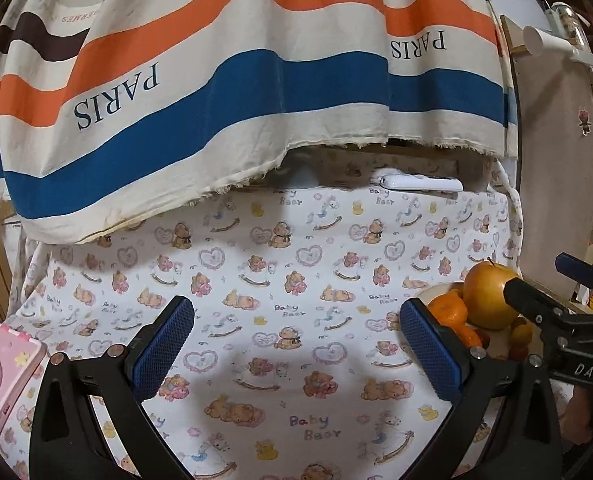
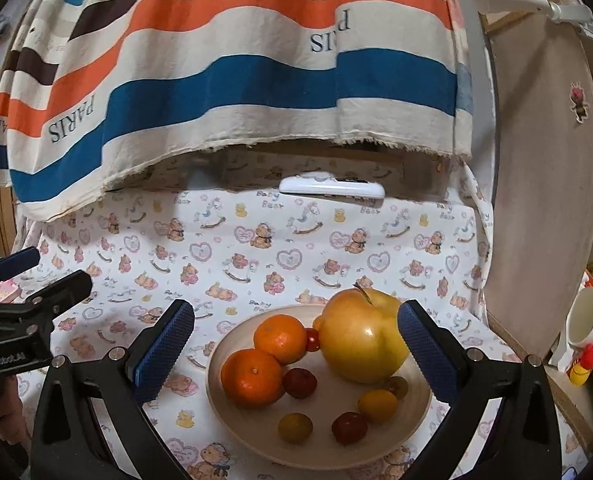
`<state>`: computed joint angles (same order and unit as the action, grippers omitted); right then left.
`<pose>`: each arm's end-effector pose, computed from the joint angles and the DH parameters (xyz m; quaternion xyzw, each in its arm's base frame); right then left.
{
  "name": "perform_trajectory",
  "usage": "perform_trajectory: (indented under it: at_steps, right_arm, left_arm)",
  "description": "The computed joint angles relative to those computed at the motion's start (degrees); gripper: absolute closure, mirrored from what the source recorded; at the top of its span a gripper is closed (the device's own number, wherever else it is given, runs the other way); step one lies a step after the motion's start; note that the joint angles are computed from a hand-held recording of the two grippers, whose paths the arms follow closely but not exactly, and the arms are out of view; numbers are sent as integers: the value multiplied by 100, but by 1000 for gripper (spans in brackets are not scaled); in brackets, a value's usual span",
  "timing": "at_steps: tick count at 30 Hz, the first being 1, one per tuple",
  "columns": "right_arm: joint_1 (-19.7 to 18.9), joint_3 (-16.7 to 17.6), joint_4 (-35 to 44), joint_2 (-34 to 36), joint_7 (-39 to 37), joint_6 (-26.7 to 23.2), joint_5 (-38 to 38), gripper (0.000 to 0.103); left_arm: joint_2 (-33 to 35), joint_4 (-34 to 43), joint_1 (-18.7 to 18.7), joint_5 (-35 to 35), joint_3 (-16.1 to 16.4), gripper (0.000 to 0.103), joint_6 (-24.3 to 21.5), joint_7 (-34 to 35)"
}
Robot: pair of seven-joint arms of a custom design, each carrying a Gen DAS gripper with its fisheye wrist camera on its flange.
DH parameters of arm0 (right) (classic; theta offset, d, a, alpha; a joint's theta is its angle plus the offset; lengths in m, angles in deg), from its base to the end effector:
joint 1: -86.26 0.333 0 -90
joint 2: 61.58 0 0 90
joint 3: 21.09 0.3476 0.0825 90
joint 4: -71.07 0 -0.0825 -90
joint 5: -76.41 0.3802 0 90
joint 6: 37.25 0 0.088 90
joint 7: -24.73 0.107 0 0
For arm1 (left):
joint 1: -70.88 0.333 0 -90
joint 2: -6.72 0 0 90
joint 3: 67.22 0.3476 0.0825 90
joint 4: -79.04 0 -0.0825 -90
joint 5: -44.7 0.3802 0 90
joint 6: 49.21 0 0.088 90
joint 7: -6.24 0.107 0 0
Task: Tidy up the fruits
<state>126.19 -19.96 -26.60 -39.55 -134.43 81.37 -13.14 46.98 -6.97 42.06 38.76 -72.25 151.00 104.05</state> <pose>0.5550 0.4124 0.4432 -0.4624 0.6412 -0.5282 0.3100 0.6578 -0.3997 0.4416 -0.3942 0.6954 -0.5256 0.2912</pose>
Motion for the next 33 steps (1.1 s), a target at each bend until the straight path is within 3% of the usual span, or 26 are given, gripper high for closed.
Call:
perform_trajectory:
  at_steps: [33]
  right_arm:
    - [-1, 13, -29, -29, 118, -123, 57, 0]
  left_arm:
    - [-10, -22, 11, -1, -6, 0, 25, -16]
